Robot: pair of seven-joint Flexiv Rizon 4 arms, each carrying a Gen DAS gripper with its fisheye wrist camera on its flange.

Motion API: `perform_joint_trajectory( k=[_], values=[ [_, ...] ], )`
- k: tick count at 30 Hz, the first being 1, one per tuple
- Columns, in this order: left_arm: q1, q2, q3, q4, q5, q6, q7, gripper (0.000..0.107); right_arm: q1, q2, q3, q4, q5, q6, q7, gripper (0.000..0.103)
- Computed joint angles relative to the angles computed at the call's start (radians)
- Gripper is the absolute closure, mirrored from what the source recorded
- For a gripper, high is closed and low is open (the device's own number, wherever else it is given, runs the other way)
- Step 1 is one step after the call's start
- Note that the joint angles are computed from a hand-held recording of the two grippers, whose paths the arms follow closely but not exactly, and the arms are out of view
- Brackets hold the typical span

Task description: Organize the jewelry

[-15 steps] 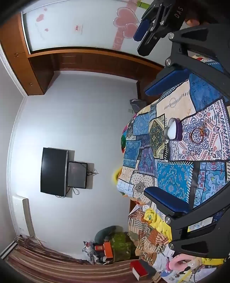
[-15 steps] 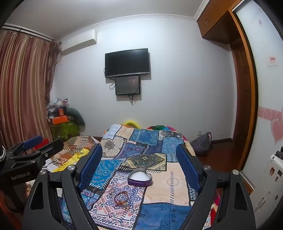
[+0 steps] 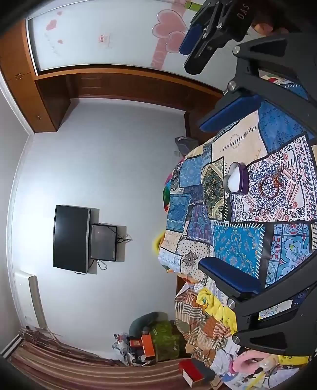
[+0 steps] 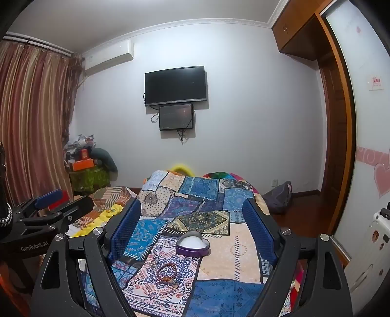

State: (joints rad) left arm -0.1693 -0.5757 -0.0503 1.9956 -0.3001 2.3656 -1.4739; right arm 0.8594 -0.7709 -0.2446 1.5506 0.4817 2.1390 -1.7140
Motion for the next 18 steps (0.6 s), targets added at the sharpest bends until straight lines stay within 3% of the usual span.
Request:
perform_joint_trajectory(
  k=[18],
  values=[
    [-0.002,0.021,0.001,0.005,-0.003,-0.028,0.000,0.004,0.005,-0.011,-0.007,-0.008,0.004,-0.006,0.002,0.020]
  ],
)
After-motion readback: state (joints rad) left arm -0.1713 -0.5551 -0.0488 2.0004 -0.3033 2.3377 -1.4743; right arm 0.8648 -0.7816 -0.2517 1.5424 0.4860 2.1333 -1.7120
